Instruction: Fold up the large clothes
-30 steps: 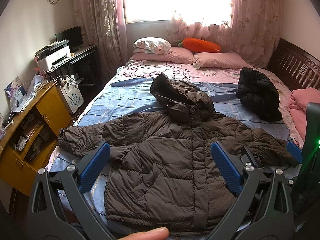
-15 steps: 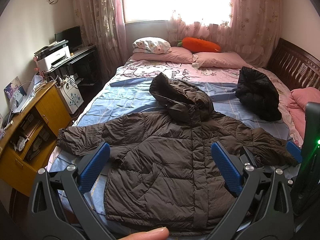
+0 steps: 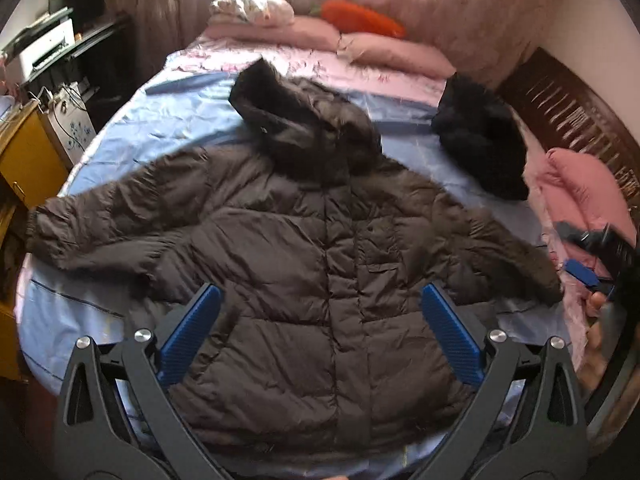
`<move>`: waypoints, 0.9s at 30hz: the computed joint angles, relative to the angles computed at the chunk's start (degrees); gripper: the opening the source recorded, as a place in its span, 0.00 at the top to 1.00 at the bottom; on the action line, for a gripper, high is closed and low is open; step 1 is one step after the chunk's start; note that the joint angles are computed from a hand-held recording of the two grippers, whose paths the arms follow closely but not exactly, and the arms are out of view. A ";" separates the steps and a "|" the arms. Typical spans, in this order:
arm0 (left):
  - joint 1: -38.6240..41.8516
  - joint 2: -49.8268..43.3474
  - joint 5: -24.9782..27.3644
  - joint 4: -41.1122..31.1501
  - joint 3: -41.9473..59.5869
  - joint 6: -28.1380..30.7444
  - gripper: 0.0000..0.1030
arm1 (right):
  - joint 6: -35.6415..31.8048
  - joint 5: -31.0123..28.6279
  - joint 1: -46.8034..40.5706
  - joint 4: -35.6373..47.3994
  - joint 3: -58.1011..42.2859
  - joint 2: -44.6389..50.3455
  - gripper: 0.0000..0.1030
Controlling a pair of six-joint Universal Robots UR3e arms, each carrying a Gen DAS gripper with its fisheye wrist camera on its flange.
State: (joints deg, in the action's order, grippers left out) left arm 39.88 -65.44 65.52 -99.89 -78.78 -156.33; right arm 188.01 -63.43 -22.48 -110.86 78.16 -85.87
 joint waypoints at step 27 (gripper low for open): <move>-58.11 -69.59 27.51 23.47 34.22 -26.33 0.90 | 6.18 21.08 -32.43 -8.93 -8.39 20.13 0.96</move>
State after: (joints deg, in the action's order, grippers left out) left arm -18.23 -135.03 93.02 -76.42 -44.56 -182.66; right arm 194.20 -42.35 -54.90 -119.79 69.77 -65.74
